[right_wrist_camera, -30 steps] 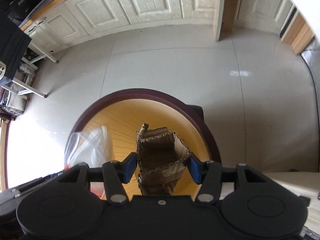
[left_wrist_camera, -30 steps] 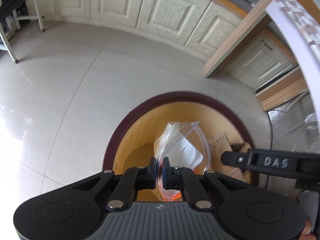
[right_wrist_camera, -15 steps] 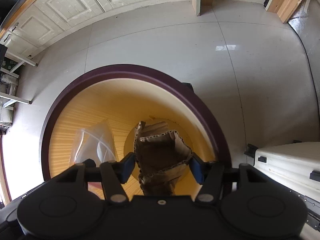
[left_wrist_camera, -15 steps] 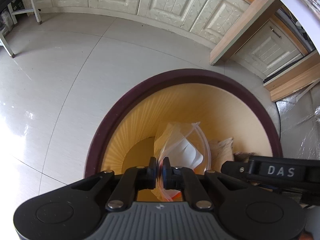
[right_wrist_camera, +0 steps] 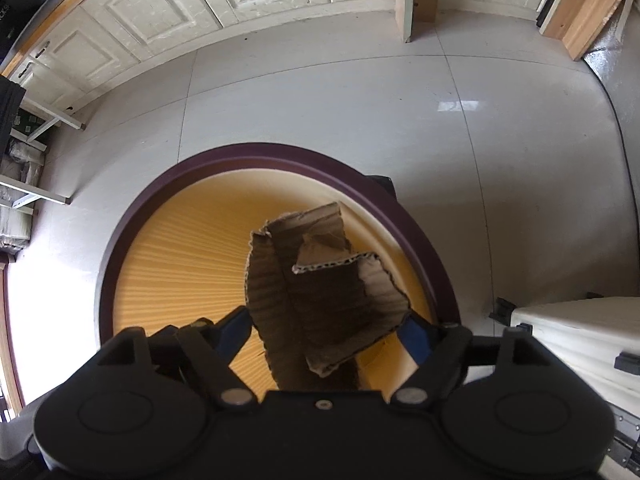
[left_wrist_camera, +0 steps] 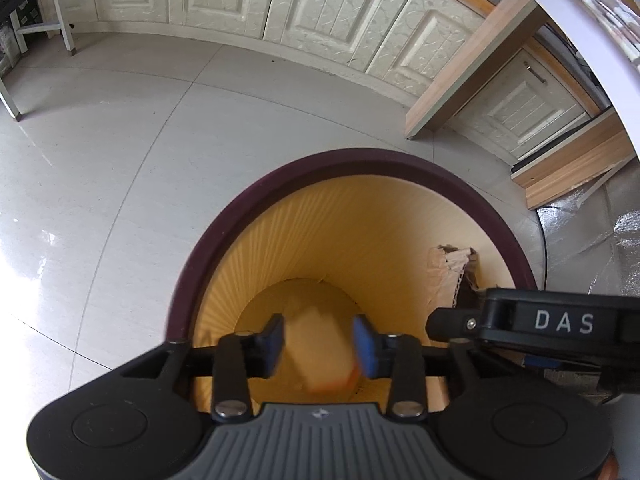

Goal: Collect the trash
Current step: 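Open both tools to drop the cardboard and plastic bag into the wastebasket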

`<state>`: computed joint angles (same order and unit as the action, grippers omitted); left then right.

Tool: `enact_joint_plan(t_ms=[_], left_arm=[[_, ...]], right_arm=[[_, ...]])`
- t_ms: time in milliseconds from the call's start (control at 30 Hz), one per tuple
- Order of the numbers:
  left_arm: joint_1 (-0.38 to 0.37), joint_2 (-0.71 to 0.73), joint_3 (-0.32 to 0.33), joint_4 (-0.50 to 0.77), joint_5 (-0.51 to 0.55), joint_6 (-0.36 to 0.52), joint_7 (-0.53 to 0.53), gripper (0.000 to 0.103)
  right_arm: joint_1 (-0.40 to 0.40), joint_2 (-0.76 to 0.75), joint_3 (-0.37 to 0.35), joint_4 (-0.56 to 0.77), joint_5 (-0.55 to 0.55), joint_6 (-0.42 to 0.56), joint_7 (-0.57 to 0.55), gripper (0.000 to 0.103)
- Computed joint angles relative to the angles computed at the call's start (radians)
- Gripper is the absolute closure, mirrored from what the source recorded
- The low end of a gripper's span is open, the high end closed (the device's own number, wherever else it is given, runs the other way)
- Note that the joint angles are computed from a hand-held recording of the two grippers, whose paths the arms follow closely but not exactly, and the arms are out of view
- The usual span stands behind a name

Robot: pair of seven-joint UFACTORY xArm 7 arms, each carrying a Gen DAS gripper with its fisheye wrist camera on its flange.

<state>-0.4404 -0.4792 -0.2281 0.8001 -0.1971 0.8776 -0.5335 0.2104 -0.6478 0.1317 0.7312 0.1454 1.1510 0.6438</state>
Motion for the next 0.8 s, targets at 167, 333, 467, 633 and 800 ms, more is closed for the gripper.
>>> enact_joint_plan(t_ms=[167, 333, 467, 633, 800], left_arm=[[0.002, -0.040, 0.009, -0.003, -0.008, 0.028, -0.006, 0.054], [0.007, -0.071, 0.013, 0.010, -0.005, 0.068, 0.003, 0.053], [0.013, -0.083, 0.023, 0.035, -0.011, 0.119, 0.017, 0.042], [0.030, -0.112, 0.024, 0.075, 0.002, 0.179, 0.040, 0.028], [0.053, -0.131, 0.018, 0.134, 0.026, 0.248, 0.057, 0.011]], right_arm=[[-0.001, -0.032, -0.008, 0.011, 0.001, 0.026, -0.014, 0.023], [-0.004, -0.064, 0.005, 0.035, -0.017, 0.069, -0.016, 0.023], [-0.011, -0.082, 0.025, 0.065, -0.045, 0.107, -0.007, 0.022], [-0.009, -0.120, 0.039, 0.085, -0.064, 0.143, -0.002, 0.017], [-0.005, -0.146, 0.046, 0.116, -0.079, 0.173, -0.020, 0.006]])
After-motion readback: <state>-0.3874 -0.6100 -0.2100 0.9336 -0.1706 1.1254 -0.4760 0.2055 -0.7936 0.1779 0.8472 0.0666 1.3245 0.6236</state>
